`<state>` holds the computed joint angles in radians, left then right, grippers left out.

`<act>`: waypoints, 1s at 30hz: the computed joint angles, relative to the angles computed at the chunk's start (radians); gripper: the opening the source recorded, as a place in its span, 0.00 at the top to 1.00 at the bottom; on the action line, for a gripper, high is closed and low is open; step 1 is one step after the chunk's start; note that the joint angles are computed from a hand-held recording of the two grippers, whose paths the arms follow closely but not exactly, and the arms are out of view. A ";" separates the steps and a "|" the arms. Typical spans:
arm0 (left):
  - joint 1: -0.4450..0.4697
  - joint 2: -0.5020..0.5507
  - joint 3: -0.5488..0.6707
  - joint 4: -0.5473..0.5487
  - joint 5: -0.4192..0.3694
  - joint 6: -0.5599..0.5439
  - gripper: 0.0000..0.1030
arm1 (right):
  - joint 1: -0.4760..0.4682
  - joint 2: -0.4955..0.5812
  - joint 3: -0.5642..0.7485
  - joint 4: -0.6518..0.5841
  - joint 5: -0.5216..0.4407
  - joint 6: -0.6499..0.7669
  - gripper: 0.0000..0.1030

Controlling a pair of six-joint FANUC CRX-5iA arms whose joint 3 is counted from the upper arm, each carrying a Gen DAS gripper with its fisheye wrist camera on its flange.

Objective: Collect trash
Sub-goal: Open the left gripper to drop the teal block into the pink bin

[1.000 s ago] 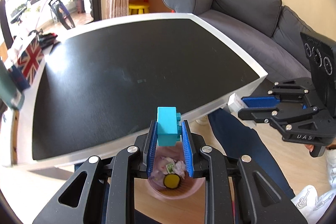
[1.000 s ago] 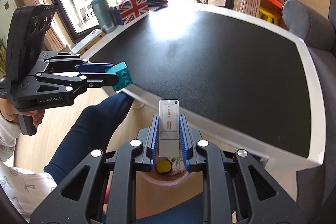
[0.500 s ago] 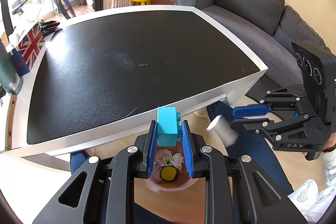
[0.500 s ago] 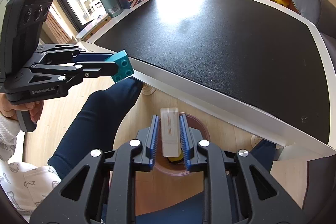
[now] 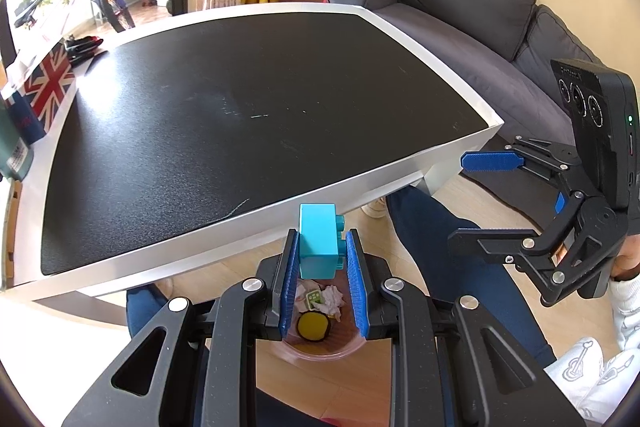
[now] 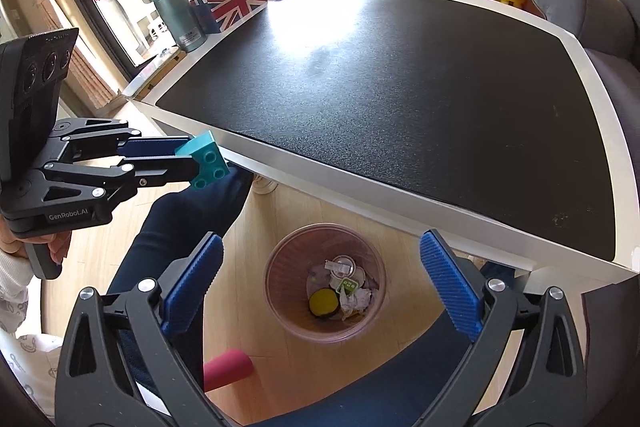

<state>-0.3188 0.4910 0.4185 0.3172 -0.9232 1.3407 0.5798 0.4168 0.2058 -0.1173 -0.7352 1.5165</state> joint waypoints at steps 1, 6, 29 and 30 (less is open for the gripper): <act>0.000 0.003 0.004 0.002 -0.003 -0.002 0.78 | 0.000 -0.001 -0.001 0.003 0.000 -0.004 0.06; -0.001 0.013 0.016 0.008 -0.017 -0.015 0.78 | -0.001 -0.001 -0.001 0.006 -0.004 -0.012 0.05; -0.014 0.024 0.017 0.020 0.001 -0.008 0.08 | -0.013 -0.013 -0.014 0.024 0.009 -0.039 0.05; -0.014 0.023 0.017 0.018 0.001 -0.003 0.08 | -0.013 -0.012 -0.015 0.023 0.009 -0.039 0.05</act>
<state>-0.3325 0.5144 0.4357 0.3354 -0.9219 1.3375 0.5665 0.4044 0.1910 -0.0939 -0.7263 1.4771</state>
